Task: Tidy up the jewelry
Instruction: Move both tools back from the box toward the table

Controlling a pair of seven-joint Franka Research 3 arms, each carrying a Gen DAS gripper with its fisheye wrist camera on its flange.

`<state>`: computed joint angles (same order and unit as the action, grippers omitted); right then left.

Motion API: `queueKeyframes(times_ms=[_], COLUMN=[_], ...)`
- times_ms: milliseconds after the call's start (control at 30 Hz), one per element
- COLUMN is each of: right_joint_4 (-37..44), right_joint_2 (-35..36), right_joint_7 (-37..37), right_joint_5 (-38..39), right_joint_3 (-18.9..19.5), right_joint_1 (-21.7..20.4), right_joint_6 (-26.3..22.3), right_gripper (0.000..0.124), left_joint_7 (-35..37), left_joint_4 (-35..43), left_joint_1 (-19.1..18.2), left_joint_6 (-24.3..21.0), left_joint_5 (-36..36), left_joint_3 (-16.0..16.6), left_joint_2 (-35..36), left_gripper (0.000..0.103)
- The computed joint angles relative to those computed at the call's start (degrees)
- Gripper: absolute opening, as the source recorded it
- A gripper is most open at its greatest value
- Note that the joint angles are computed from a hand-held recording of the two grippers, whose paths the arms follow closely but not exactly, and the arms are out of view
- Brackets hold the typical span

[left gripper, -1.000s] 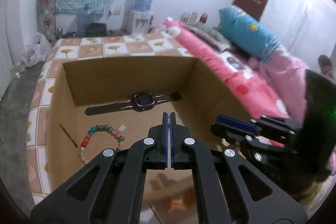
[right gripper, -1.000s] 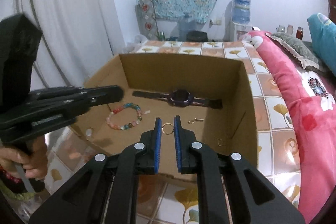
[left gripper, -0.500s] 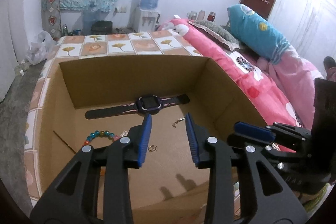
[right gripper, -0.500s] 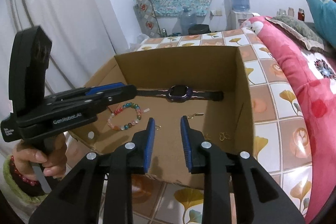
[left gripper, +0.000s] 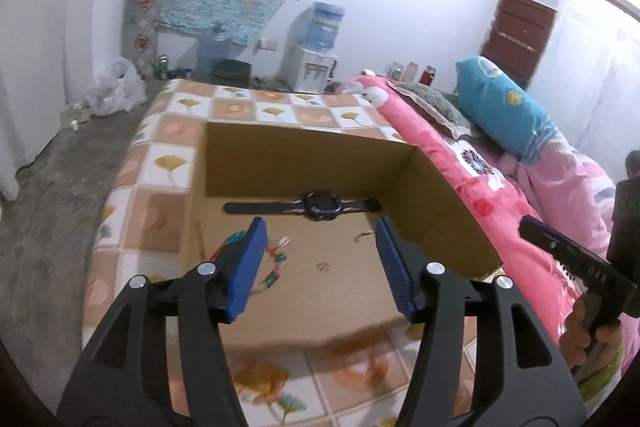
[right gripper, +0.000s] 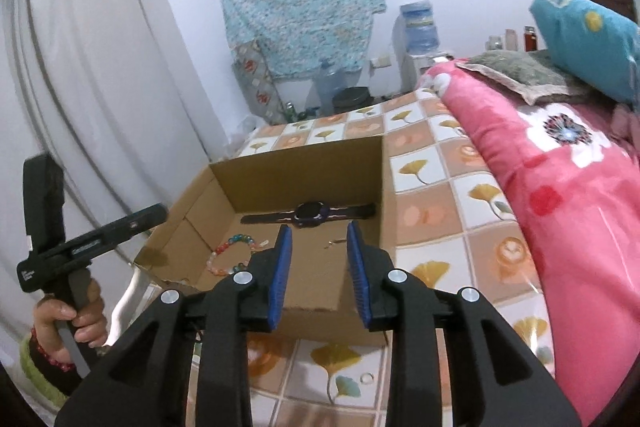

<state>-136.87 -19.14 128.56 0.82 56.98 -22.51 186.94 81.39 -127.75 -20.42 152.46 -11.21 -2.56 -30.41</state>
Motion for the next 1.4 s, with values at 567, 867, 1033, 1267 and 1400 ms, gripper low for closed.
queueKeyframes(times_ms=[567,867,1033,1267,1400], right_joint_4=[-11.96,-13.84,-15.26,-17.49,-18.37], right_joint_2=[-0.97,3.68,5.66,6.15,5.02], right_joint_7=[3.49,3.15,-0.43,-3.01,-4.96], right_joint_5=[4.95,2.12,4.63,8.29,11.33], right_joint_3=[-7.10,-10.80,-17.54,-27.24,-27.78], right_joint_1=[12.18,17.08,24.65,35.01,36.51], right_joint_6=[-0.88,0.12,3.27,6.48,6.51], right_gripper=[0.029,0.029,0.029,0.029,0.029], left_joint_7=[-5.56,-9.80,-9.43,-12.76,-13.70], left_joint_4=[-13.93,-15.69,-12.65,-8.99,-9.71], left_joint_1=[1.13,1.52,1.52,3.82,3.60], left_joint_6=[-11.67,-7.04,-8.26,-13.51,-12.63], left_joint_5=[7.38,12.48,15.26,19.27,19.64], left_joint_3=[-2.84,-6.24,-6.96,-9.19,-8.85], left_joint_2=[-15.99,-12.13,-6.67,-1.77,-2.19], left_gripper=[0.062,0.054,0.044,0.030,0.017])
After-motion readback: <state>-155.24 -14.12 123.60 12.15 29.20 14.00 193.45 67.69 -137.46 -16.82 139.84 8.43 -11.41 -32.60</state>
